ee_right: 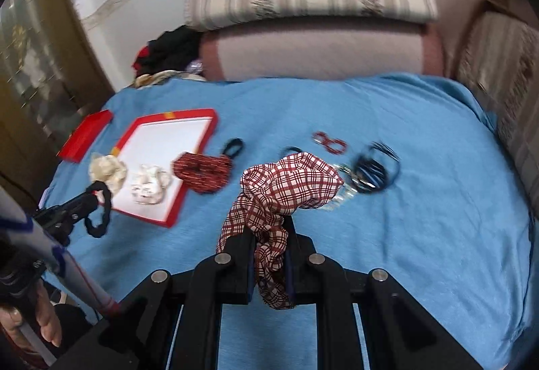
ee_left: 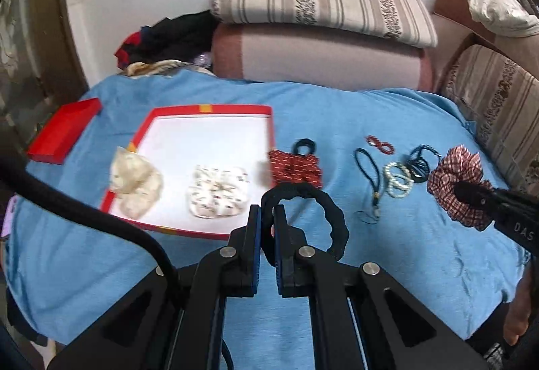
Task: Organize jewelry
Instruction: 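Carry the hair tie and plaid scrunchie into the box and release both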
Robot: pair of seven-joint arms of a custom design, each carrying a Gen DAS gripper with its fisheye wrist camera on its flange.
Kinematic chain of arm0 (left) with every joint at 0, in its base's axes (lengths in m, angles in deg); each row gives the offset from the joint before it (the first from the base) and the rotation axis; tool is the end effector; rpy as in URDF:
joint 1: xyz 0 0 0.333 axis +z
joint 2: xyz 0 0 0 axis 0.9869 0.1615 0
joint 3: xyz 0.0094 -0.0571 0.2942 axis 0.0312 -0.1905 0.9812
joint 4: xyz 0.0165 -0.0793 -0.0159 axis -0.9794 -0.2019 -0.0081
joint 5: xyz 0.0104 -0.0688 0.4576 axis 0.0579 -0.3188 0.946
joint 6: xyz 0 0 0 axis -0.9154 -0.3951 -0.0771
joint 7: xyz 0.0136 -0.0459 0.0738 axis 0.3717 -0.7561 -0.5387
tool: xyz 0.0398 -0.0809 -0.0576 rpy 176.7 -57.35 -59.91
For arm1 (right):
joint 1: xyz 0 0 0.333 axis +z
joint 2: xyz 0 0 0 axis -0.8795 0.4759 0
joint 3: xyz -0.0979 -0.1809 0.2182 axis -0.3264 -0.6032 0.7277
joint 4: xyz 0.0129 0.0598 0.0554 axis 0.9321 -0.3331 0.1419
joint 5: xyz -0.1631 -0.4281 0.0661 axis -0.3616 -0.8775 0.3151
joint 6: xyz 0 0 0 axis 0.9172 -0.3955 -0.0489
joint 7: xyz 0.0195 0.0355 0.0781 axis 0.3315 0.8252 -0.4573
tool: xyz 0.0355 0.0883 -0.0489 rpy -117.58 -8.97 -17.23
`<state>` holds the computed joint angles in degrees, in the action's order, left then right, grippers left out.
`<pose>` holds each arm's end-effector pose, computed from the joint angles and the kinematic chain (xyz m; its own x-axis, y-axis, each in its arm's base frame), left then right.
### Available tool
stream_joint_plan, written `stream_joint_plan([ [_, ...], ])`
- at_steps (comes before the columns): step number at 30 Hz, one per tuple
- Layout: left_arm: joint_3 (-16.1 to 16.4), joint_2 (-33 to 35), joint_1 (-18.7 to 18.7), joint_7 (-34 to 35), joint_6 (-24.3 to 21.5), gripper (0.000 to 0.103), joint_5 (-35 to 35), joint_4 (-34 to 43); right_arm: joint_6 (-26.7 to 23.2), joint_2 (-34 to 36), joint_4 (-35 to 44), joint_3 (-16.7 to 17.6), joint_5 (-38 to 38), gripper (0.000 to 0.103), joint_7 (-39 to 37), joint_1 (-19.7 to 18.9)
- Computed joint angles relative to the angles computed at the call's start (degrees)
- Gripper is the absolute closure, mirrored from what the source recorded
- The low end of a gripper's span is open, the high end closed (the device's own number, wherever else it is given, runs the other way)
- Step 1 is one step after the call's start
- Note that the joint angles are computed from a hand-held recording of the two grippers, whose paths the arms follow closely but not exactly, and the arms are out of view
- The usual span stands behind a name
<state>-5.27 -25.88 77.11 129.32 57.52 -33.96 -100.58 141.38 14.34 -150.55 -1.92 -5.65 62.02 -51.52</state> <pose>0.5945 -0.0773 0.6723 -0.4865 -0.8736 -0.0116 -0.6277 0.3587 -0.6909 0.4888 0.1906 0.6659 -0.2809 -0.9402 -0.1926 -0.6652 0.3354 -0.6671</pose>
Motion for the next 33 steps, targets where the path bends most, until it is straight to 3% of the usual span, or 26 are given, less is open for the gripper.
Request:
stream_joint_plan([
  [9,0.4,1.0,1.6,-0.3,3.6,0.097,2.9,1.2,0.7,8.6,8.9,0.6,-1.0,0.089,-2.3,1.9],
  [19,-0.3,8.9,3.9,-2.3,5.1,0.096,6.6,9.4,0.9,20.1,20.5,-1.4,0.4,0.088,-5.4,5.2],
  [24,-1.1,16.9,5.4,-4.9,2.9,0.096,9.1,18.3,1.0,27.8,28.3,-2.9,2.4,0.088,-7.8,7.0],
  [33,-2.7,37.4,6.9,-11.6,-5.4,0.096,15.1,45.0,-1.7,44.7,47.6,-5.8,7.4,0.088,-13.3,9.6],
])
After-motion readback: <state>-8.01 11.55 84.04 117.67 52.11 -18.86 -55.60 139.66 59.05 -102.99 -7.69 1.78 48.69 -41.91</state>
